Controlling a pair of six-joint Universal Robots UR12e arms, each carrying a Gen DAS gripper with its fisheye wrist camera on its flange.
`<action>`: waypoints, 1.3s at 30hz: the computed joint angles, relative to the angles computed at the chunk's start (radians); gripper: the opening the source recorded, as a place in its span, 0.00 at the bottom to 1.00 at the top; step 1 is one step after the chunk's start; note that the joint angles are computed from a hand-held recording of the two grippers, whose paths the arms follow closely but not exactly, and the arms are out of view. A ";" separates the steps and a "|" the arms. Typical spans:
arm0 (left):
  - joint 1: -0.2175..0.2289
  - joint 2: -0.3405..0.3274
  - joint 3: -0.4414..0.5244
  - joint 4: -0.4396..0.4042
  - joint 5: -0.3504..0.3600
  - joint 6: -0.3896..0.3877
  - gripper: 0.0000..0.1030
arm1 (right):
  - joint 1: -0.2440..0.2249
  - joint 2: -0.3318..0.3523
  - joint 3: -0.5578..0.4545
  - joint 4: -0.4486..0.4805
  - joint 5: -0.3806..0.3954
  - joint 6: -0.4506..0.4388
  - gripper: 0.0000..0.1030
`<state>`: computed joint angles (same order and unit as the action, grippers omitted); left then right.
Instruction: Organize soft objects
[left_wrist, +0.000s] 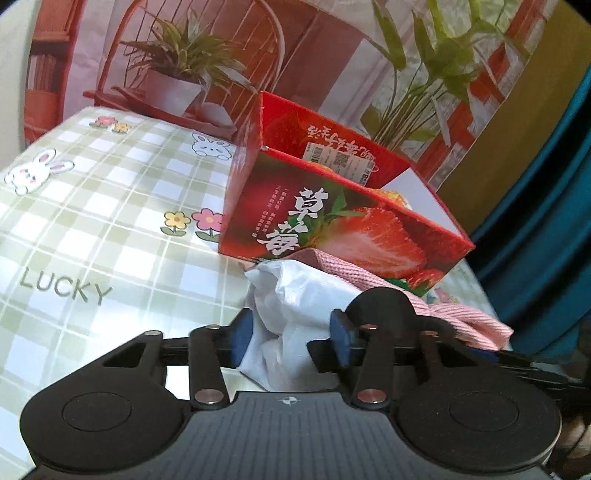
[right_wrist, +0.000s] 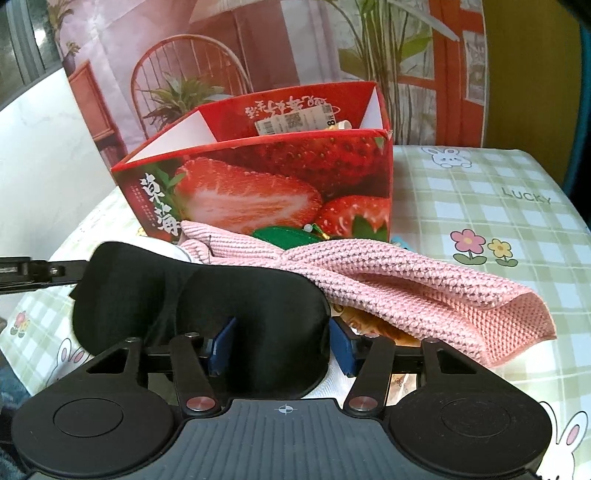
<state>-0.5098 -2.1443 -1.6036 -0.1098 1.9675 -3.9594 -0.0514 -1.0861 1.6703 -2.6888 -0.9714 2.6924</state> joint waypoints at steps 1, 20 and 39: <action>0.001 0.000 -0.005 0.017 -0.007 -0.001 0.48 | 0.001 0.001 0.000 -0.001 -0.001 0.001 0.50; -0.001 0.002 -0.019 0.088 0.035 0.017 0.48 | 0.002 0.005 0.001 -0.012 -0.004 0.009 0.50; -0.001 0.003 -0.026 0.138 0.039 0.031 0.48 | 0.000 0.007 0.002 -0.016 0.005 0.024 0.51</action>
<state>-0.5113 -2.1412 -1.6294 0.0279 2.0065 -3.9282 -0.0517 -1.0795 1.6727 -2.7050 -0.9664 2.7160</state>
